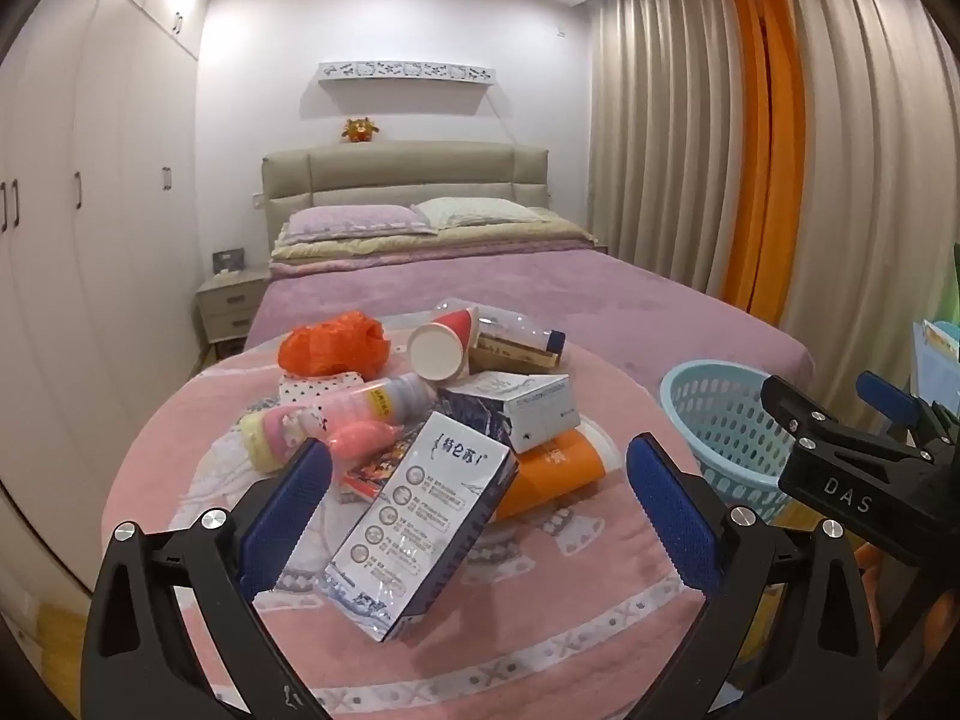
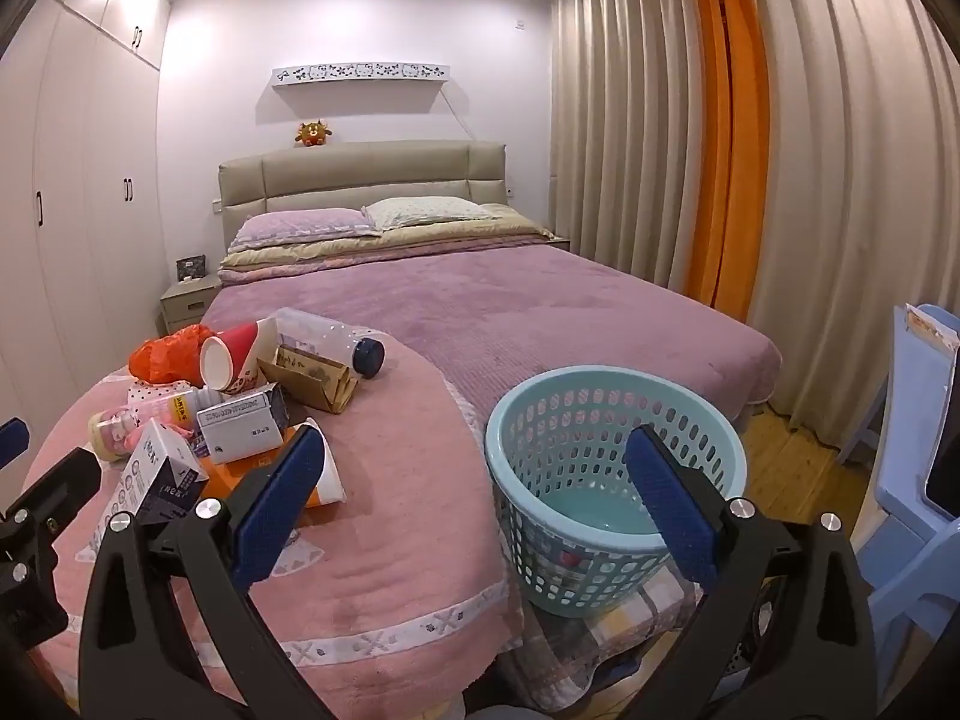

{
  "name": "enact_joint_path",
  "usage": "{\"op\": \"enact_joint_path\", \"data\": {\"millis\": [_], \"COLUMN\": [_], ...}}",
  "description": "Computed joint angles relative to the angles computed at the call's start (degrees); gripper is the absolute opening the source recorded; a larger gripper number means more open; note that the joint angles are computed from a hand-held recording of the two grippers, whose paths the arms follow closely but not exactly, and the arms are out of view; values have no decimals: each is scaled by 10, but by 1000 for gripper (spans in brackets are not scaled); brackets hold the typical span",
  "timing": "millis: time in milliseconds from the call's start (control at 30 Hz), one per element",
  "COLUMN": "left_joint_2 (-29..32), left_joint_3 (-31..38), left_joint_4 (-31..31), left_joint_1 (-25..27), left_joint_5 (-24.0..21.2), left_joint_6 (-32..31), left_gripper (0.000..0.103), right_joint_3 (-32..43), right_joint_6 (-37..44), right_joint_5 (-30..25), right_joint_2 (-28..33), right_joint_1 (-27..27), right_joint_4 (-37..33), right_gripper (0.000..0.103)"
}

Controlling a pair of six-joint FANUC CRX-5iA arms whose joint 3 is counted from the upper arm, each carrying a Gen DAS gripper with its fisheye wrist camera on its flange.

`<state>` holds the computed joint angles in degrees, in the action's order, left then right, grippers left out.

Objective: Collect trash

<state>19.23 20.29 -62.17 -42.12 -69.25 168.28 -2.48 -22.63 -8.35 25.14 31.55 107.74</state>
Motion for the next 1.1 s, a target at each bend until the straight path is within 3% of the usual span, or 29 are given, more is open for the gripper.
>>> {"op": "enact_joint_path", "data": {"millis": [833,1100], "left_joint_2": [-4,-9], "left_joint_3": [-10,-18], "left_joint_4": [-7,-11], "left_joint_1": [3,3], "left_joint_5": [1,4], "left_joint_6": [15,25], "left_gripper": [96,96], "right_joint_3": [2,8], "right_joint_6": [30,85], "right_joint_5": [-2,-9], "right_joint_2": [2,8], "right_joint_1": [9,19], "right_joint_4": [-31,-105], "right_gripper": [95,95]}}
